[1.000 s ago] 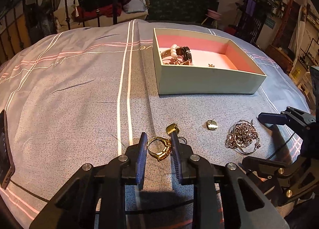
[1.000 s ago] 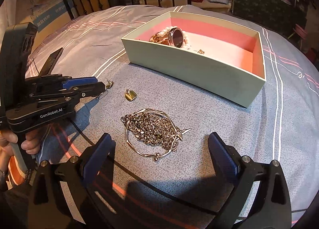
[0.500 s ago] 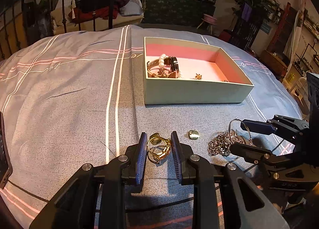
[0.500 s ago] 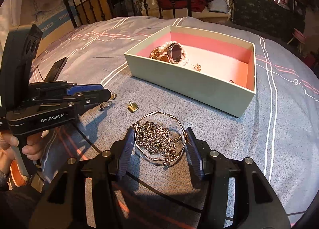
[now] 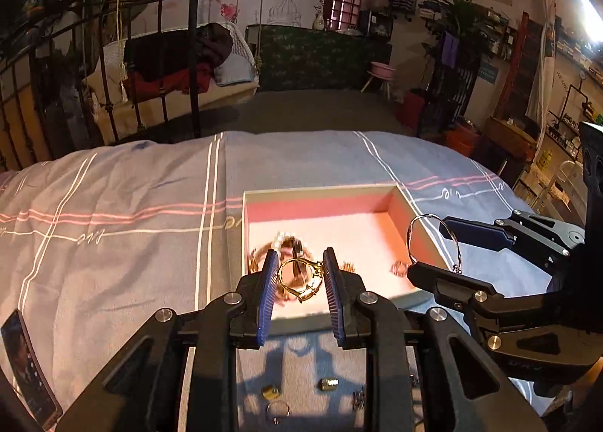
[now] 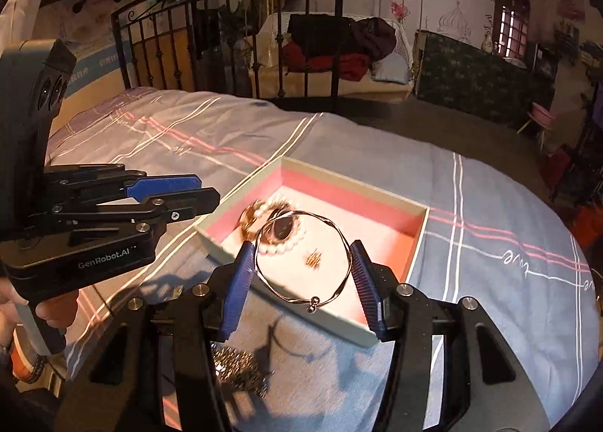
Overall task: Organize jewelry
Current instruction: 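Drop gold ring in box with left gripper while right gripper drops the bangle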
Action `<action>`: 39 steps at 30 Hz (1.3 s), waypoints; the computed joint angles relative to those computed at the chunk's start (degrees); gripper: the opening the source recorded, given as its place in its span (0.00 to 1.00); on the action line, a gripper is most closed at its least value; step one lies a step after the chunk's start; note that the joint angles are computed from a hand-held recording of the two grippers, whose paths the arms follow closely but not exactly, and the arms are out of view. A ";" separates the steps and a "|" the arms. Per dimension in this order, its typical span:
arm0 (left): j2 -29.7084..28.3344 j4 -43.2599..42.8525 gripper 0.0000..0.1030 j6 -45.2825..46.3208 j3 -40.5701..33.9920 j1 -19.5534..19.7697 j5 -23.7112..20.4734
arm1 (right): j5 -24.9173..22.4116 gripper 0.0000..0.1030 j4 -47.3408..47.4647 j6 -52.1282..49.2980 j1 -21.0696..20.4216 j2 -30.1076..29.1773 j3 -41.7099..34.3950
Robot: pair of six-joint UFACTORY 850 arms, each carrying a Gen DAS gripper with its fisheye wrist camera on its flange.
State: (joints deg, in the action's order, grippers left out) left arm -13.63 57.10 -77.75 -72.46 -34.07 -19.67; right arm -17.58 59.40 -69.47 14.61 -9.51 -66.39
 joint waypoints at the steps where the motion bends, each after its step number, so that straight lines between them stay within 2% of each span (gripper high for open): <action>1: -0.70 -1.24 0.23 1.12 -1.36 0.52 0.63 | -0.32 0.51 -1.08 1.67 -0.40 -0.96 -1.53; 6: -5.28 -8.60 0.23 7.28 -8.77 1.73 -1.99 | 0.74 0.51 -6.94 9.90 -1.20 -4.44 -6.28; 15: -9.65 -16.89 0.23 15.86 -14.62 2.12 -3.11 | 0.51 0.51 -14.86 18.33 -1.33 -6.78 -8.17; 20: -11.44 -22.51 0.23 20.76 -16.59 2.75 -3.38 | 0.46 0.51 -17.63 20.30 -1.14 -7.46 -8.42; 28: -13.71 -25.77 0.23 24.24 -19.31 2.70 -4.57 | 0.60 0.51 -19.54 21.68 -0.79 -8.22 -8.24; 35: -15.07 -26.40 0.23 25.78 -21.51 2.29 -5.27 | 0.63 0.51 -16.86 19.27 -1.63 -7.59 -7.02; 36: -14.92 -25.01 0.25 24.43 -21.43 2.09 -5.57 | 0.76 0.51 -17.02 19.49 -1.71 -7.44 -6.84; 37: -14.55 -23.54 0.46 23.03 -21.03 2.00 -5.80 | 0.54 0.63 -17.94 20.36 -1.81 -7.29 -6.72; 38: -14.14 -21.46 0.65 20.61 -20.62 1.73 -6.48 | 0.07 0.83 -19.73 22.05 -1.90 -7.28 -6.74; 39: -13.05 -17.14 0.86 15.79 -19.12 1.50 -6.47 | 1.10 0.86 -19.13 21.35 -1.89 -6.58 -5.80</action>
State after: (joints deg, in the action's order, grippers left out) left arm -26.68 39.95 -61.96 -91.58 -32.57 -26.13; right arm -16.49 40.27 -48.12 12.72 -16.09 -72.19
